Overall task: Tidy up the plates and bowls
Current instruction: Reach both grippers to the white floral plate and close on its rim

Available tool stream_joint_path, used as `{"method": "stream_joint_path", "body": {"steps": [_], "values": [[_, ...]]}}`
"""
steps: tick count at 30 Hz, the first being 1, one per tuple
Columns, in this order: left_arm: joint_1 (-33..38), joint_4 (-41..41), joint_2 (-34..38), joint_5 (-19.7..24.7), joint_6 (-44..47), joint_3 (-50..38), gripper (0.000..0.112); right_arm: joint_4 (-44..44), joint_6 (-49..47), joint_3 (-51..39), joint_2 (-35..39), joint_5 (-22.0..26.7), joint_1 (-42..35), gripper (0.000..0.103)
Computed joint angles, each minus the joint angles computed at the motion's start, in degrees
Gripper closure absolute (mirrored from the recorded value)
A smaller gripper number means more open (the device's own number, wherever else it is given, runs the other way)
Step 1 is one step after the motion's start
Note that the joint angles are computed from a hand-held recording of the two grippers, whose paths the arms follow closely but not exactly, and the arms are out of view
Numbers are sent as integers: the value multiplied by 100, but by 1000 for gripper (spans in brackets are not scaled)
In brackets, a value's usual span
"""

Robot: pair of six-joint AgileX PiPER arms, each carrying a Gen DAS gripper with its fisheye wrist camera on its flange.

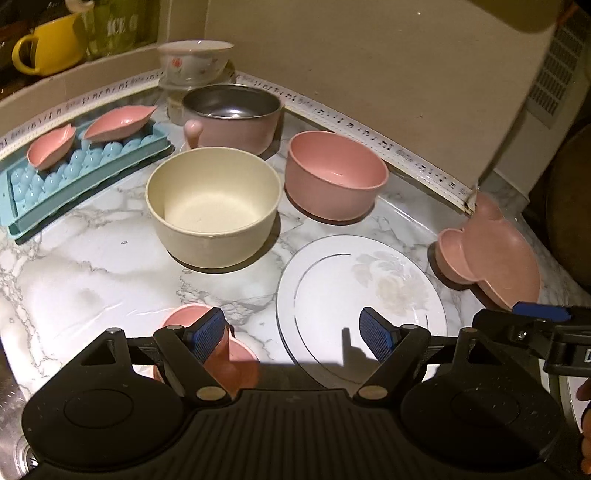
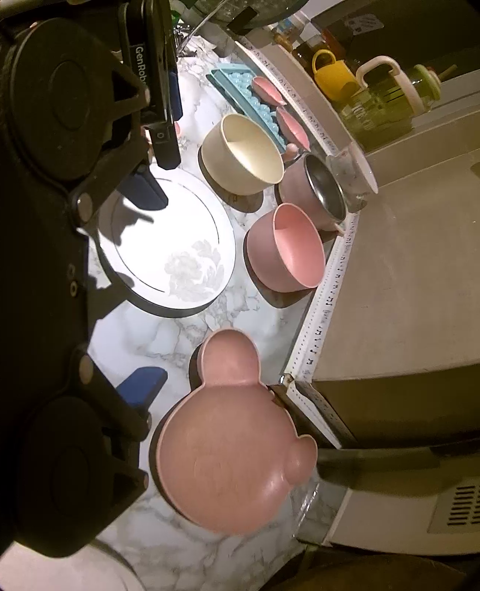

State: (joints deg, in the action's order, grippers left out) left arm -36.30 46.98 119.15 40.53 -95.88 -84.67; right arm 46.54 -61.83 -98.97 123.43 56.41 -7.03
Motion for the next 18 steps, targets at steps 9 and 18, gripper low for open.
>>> {"method": "stream_joint_path", "body": {"steps": [9,18], "values": [[182,37,130,-138,181,-85,32,-337,735,-883,670,278,175,28],[378,-19,145,-710,299,67,43,-553,1117,-1631,1216,626,262,48]]}}
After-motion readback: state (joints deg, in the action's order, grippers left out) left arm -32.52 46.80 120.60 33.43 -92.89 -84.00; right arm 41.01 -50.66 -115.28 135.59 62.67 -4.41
